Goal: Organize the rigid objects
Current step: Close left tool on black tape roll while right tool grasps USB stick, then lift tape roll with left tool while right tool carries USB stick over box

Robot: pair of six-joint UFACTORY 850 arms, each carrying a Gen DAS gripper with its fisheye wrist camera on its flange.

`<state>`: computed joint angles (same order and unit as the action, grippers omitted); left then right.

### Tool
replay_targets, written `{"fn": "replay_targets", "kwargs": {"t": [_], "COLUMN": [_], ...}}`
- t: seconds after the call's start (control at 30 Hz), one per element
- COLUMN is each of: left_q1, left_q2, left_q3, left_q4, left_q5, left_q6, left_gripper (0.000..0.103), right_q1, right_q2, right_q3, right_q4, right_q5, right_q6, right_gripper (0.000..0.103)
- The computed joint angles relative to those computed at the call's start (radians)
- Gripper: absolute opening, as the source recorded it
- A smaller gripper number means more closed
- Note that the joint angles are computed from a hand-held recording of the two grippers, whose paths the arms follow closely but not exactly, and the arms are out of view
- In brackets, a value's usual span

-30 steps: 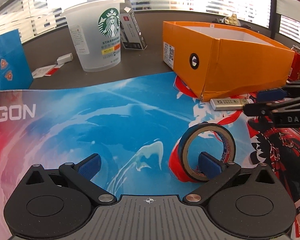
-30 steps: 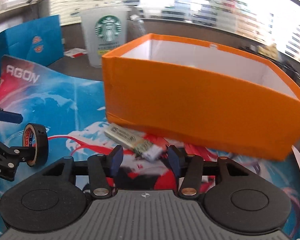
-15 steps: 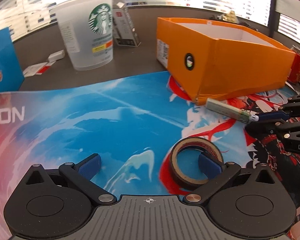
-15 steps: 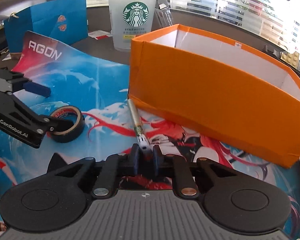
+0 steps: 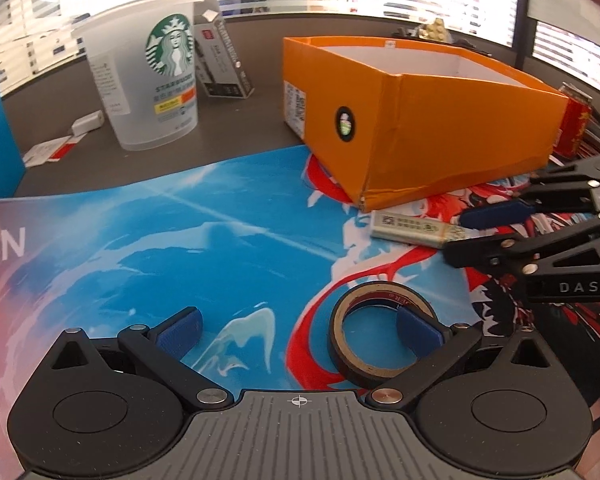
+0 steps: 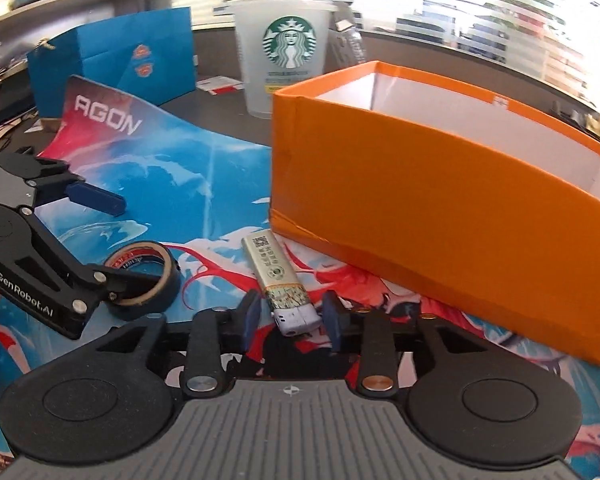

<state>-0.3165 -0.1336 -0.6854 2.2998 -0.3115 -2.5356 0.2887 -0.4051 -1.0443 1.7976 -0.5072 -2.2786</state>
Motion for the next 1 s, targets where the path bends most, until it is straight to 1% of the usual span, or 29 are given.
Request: {"fn": "replay_targets", "kwargs": {"t": [0.03,0.13,0.2,0.23,0.27,0.3,0.33,0.4,0.43,0.5,0.53,0.57,0.6,0.67,0.8,0.87,1.0], "left_q1": [0.0,0.001,-0.002,-0.003,-0.006,-0.009,-0.012,-0.018,-0.021,-0.028,-0.031,-0.033,-0.032,-0.027,-0.036,-0.044,-0.061], "left_q2": [-0.001,-0.004,-0.006,-0.004,-0.002,0.001,0.004,0.009,0.011,0.013,0.011,0.011,0.011,0.014,0.022,0.029,0.037], "left_q3": [0.0,0.003,0.004,0.007,0.011,0.014,0.016,0.015,0.014,0.011,0.009,0.008,0.008,0.012,0.016,0.018,0.011], "left_q4": [0.037,0.142,0.168,0.193,0.213,0.236,0.255,0.312,0.332,0.359,0.355,0.346,0.361,0.405,0.412,0.379,0.247], "left_q5": [0.002,0.002,-0.005,-0.011,-0.019,-0.025,-0.027,-0.021,-0.017,-0.009,-0.01,-0.012,-0.01,-0.008,-0.007,-0.013,-0.02], "left_q6": [-0.026,-0.106,-0.126,-0.146,-0.163,-0.181,-0.194,-0.227,-0.238,-0.258,-0.256,-0.253,-0.276,-0.344,-0.365,-0.339,-0.221], "left_gripper": [0.103,0.103,0.1,0.098,0.091,0.082,0.075,0.046,0.039,0.02,0.016,0.01,0.008,0.007,0.007,0.007,0.007], "right_q1": [-0.002,-0.001,0.006,0.012,0.014,0.014,0.017,0.019,0.018,0.011,0.006,0.0,-0.006,-0.02,-0.04,-0.044,-0.048], "right_q2": [-0.009,-0.028,-0.025,-0.018,-0.012,-0.007,0.001,0.013,0.018,0.023,0.025,0.026,0.027,0.03,0.042,0.053,0.072], "right_q3": [-0.012,-0.034,-0.038,-0.032,-0.029,-0.025,-0.017,-0.001,0.006,0.015,0.018,0.022,0.025,0.032,0.045,0.055,0.075], "right_q4": [-0.028,-0.043,-0.056,-0.038,-0.042,-0.048,-0.038,-0.007,0.003,0.016,0.021,0.027,0.038,0.049,0.058,0.07,0.095], "right_q5": [-0.013,-0.025,-0.005,0.017,0.026,0.033,0.044,0.061,0.065,0.063,0.061,0.056,0.05,0.035,0.009,0.003,-0.007], "right_q6": [0.024,0.035,0.053,0.04,0.049,0.056,0.046,0.015,0.01,0.009,0.013,0.017,0.019,0.033,0.053,0.045,0.024], "right_gripper": [0.046,0.048,0.044,0.035,0.026,0.026,0.025,0.024,0.024,0.023,0.023,0.023,0.023,0.023,0.023,0.023,0.022]}}
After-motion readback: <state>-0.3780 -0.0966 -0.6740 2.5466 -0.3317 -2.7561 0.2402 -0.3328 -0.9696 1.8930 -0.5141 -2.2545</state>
